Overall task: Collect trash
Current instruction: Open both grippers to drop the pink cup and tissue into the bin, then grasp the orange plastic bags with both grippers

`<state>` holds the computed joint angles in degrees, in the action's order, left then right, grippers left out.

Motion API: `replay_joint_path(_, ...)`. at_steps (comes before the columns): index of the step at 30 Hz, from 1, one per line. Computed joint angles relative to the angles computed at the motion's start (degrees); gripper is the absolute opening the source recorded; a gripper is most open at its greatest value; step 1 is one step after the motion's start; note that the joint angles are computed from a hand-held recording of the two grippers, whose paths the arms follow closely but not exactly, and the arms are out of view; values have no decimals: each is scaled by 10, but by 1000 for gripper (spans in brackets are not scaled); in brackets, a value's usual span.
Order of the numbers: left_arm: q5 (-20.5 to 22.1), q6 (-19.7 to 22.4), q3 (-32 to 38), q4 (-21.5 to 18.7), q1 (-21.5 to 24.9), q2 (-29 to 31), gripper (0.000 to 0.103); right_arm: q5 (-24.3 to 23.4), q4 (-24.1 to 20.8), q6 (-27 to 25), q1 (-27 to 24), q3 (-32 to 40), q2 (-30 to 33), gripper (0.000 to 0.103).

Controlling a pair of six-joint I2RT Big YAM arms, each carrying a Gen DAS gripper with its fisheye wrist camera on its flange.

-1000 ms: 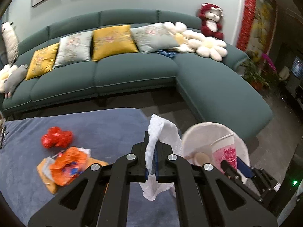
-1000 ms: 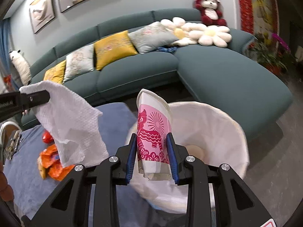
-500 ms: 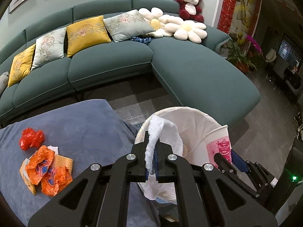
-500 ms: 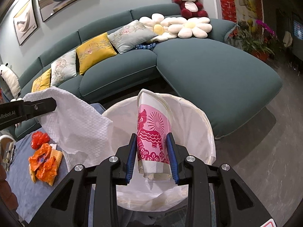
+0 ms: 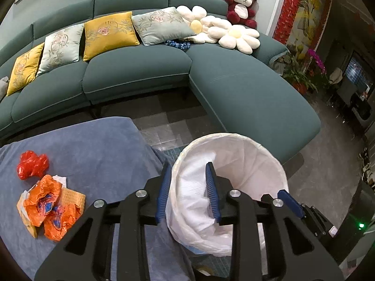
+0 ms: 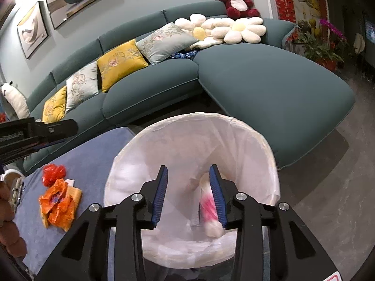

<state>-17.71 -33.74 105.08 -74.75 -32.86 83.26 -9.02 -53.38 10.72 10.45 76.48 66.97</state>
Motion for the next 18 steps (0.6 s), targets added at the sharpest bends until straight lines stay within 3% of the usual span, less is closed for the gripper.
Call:
replay_joint_path(10, -18, -5, -39, -17, 13, -28, 30, 17, -9, -18, 26, -1, -2, 39)
replay_joint_path(18, -28, -35, -100, -27, 36, -77, 36, 29, -16, -19, 52, 10, -3, 42)
